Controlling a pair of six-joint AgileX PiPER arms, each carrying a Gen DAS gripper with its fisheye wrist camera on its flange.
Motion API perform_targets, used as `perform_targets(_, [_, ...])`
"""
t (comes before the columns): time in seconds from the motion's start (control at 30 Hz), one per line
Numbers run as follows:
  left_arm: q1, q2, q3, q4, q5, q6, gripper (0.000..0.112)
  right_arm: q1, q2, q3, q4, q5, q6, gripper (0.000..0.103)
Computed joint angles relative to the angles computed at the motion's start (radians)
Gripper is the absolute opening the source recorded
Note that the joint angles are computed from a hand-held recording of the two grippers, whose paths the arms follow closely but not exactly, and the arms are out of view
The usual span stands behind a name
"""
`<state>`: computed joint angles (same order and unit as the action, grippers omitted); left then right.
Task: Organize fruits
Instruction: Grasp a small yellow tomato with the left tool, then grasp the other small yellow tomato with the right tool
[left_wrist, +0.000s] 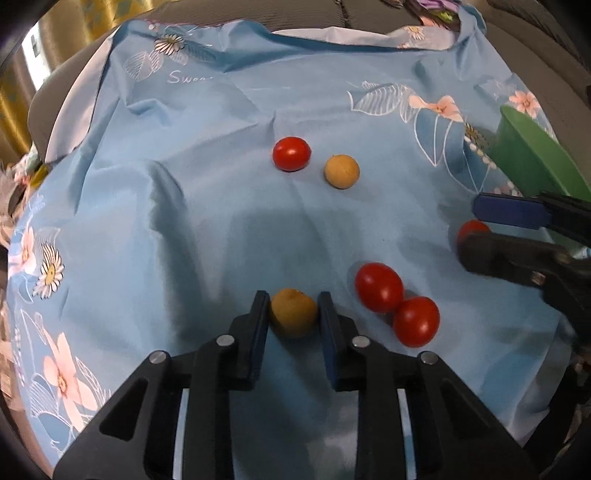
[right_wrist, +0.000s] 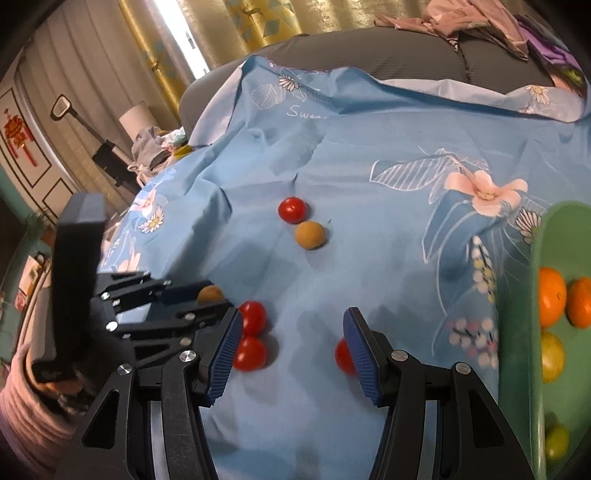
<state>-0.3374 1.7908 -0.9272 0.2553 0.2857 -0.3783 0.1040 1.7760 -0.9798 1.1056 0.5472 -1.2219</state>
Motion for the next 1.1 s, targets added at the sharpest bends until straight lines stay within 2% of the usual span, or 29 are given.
perform_targets(0.2, [0.034, -0.085, 0.058, -0.165, -0.052, 0.126, 0.026, 0.062, 0.097, -0.142, -0.15, -0.049, 0.183, 0.058])
perform_targets(0.53, [0.092, -0.111, 0.077, -0.339, -0.086, 0.267, 0.026, 0.152, 0.274, -0.411, -0.497, -0.031, 0.543, 0.057])
perform_targets(0.57, [0.093, -0.112, 0.077, -0.34, -0.085, 0.27, 0.026, 0.168, 0.287, -0.43, -0.557, -0.043, 0.587, 0.057])
perform_targets(0.63, [0.098, -0.112, 0.079, -0.351, -0.087, 0.283, 0.026, 0.186, 0.311, -0.467, -0.652, -0.033, 0.669, 0.049])
perform_targets(0.7, [0.105, -0.117, 0.088, -0.373, -0.092, 0.308, 0.026, 0.188, 0.33, -0.493, -0.652, -0.013, 0.665, 0.044])
perform_targets(0.77, [0.106, -0.117, 0.088, -0.365, -0.09, 0.3, 0.026, 0.202, 0.334, -0.5, -0.712, -0.033, 0.71, 0.037])
perform_targets(0.8, [0.106, -0.118, 0.088, -0.356, -0.089, 0.29, 0.026, 0.206, 0.336, -0.506, -0.727, -0.03, 0.722, 0.03])
perform_targets(0.9, [0.106, -0.13, 0.094, -0.324, -0.088, 0.26, 0.026, 0.209, 0.329, -0.499, -0.742, -0.025, 0.723, 0.03])
perform_targets(1.1, [0.086, -0.176, 0.11, -0.193, -0.07, 0.117, 0.026, 0.192, 0.264, -0.409, -0.607, -0.03, 0.594, 0.03])
